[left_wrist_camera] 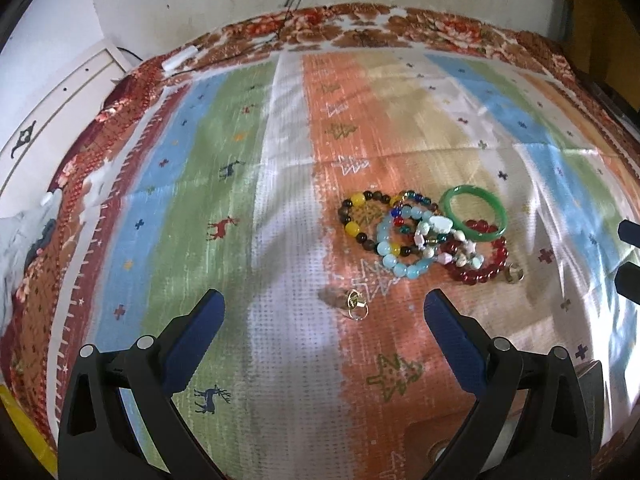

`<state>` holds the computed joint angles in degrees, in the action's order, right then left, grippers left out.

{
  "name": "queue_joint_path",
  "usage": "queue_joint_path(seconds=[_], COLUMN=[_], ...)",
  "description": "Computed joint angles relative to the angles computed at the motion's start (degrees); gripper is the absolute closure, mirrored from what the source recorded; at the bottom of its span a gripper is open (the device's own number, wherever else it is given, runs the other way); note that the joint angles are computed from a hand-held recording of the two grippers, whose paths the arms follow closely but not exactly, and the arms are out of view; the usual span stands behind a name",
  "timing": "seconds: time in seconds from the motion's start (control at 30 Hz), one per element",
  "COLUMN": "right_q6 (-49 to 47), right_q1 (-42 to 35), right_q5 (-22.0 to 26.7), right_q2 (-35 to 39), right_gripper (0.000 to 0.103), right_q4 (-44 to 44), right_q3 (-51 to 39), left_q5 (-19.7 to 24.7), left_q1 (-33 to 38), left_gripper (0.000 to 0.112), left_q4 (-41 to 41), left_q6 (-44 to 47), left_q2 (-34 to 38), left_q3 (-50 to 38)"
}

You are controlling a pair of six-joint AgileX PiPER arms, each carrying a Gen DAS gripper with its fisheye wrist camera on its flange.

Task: Organize jewelry
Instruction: 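Move both open tools forward toward the jewelry pile past the tin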

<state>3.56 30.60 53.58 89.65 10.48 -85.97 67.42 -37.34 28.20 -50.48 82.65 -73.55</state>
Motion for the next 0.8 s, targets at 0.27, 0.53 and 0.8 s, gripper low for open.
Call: queue_joint_path(seconds=[0.27, 0.53, 0.8], right_q6=[1.1, 1.4, 1.6], right_q1=[-0.4, 2.5, 3.4], right_q5=[3.4, 3.7, 3.1], right_q2=[4.7, 7.5, 9.0], right_gripper=[0.004, 0.004, 0.004], right_q4=[-1.1, -5.7, -8.0], right_q3=[-3.8, -6.0, -6.1], left_q5=[-2.4, -5.1, -5.3], left_q1=[5.4, 8.7, 9.2], left_gripper=[0.015, 0.015, 0.025], left_q4=[-7.9, -13.4, -14.3], left_q6=[6.6, 11.3, 13.8], left_q2=[1.7, 2.4, 3.5], left_q3=[-1.0, -0.5, -0.9])
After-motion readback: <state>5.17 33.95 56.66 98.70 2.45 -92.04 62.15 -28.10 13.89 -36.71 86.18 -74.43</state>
